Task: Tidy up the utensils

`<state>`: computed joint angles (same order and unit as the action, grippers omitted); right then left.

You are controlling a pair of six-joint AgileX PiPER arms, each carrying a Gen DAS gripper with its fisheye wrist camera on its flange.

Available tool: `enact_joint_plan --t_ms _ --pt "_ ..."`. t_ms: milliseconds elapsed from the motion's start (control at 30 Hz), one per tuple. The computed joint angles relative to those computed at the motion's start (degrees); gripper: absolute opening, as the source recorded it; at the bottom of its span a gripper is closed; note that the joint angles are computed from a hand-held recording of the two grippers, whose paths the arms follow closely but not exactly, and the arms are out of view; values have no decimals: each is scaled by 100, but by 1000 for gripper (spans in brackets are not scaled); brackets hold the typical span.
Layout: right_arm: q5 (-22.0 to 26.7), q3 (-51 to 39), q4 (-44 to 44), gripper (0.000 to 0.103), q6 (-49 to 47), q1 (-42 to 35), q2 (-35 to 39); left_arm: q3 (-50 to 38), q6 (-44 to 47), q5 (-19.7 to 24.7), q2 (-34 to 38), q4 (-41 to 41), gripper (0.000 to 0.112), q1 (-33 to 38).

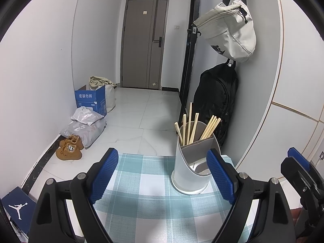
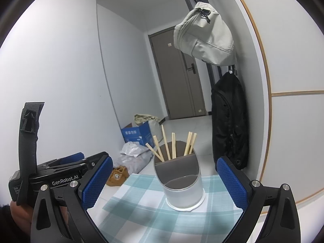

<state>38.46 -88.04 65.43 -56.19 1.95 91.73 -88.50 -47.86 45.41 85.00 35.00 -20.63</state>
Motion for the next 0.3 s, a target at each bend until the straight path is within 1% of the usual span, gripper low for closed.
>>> enact_joint_plan --t_ms 133,233,300 --pt "12 -1 15 103 -22 -15 12 -25 -41 19 38 86 86 -30" --pt "32 -21 0 103 -23 -29 38 85 4 -203 -33 -81 86 50" --pt "36 -32 -14 103 -29 -34 67 182 -79 -330 -84 -56 86 80"
